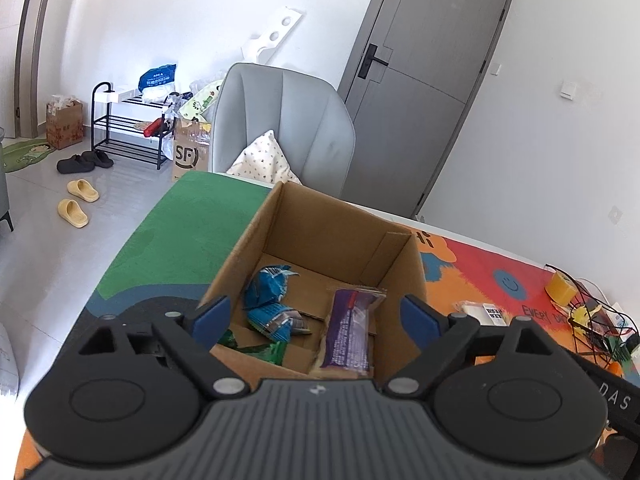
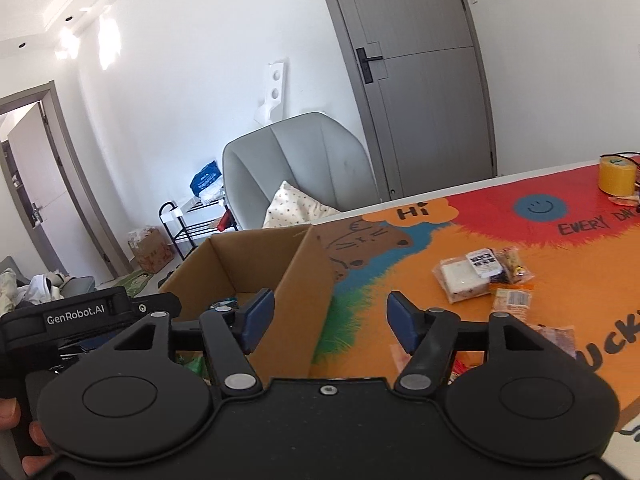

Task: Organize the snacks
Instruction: 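Carry both packets to the cardboard box and release them inside, then grasp a red snack bar with the left tool while the right tool grasps a green pastry bag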

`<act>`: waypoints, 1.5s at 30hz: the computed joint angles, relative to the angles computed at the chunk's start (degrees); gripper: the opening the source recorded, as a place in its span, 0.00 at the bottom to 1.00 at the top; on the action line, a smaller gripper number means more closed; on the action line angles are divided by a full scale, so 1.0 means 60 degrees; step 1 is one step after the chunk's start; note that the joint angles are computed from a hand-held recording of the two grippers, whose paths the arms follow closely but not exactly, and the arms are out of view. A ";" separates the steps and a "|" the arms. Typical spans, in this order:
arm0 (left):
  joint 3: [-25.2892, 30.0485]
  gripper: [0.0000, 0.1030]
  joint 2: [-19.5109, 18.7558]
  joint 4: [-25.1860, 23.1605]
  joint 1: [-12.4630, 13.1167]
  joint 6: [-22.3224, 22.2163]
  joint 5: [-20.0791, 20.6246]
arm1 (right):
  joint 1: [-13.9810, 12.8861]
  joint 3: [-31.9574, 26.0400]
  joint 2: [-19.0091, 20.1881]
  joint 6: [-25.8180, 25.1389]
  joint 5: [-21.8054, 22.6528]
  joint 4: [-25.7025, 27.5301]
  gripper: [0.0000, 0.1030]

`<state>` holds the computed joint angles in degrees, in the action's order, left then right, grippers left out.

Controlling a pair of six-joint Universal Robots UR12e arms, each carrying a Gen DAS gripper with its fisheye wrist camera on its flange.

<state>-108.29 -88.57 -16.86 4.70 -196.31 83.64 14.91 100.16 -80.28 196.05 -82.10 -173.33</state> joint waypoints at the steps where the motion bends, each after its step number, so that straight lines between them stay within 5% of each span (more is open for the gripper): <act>1: 0.0013 0.88 -0.0002 -0.0043 -0.0040 0.0001 -0.0038 | -0.0045 0.0083 -0.0069 0.0021 -0.0042 0.0031 0.61; 21: -0.0082 0.88 -0.0044 0.0293 -0.0961 0.0920 -0.0984 | -0.0798 0.1465 -0.1163 0.0448 -0.0953 0.0662 0.64; 27: -0.0168 0.81 -0.0097 0.0447 -0.1144 0.1192 -0.1274 | -0.0900 0.1700 -0.1326 0.0611 -0.0836 0.1018 0.63; 34: -0.0198 0.56 -0.0193 0.0237 -0.1237 0.1400 -0.1628 | -0.1024 0.1849 -0.1373 0.0991 -0.0265 0.1596 0.46; 39: -0.0190 0.54 -0.0324 0.0129 -0.1347 0.1529 -0.1588 | -0.1006 0.1776 -0.1156 0.1177 -0.0309 0.1750 0.44; 45: -0.0066 0.54 -0.0551 -0.0147 -0.1473 0.1646 -0.1459 | -0.1198 0.1870 -0.1026 0.1294 0.0072 0.1270 0.17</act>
<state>-108.69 -91.87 -17.75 -4.14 -186.43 74.88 7.72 111.38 -86.44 203.82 -81.67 -165.72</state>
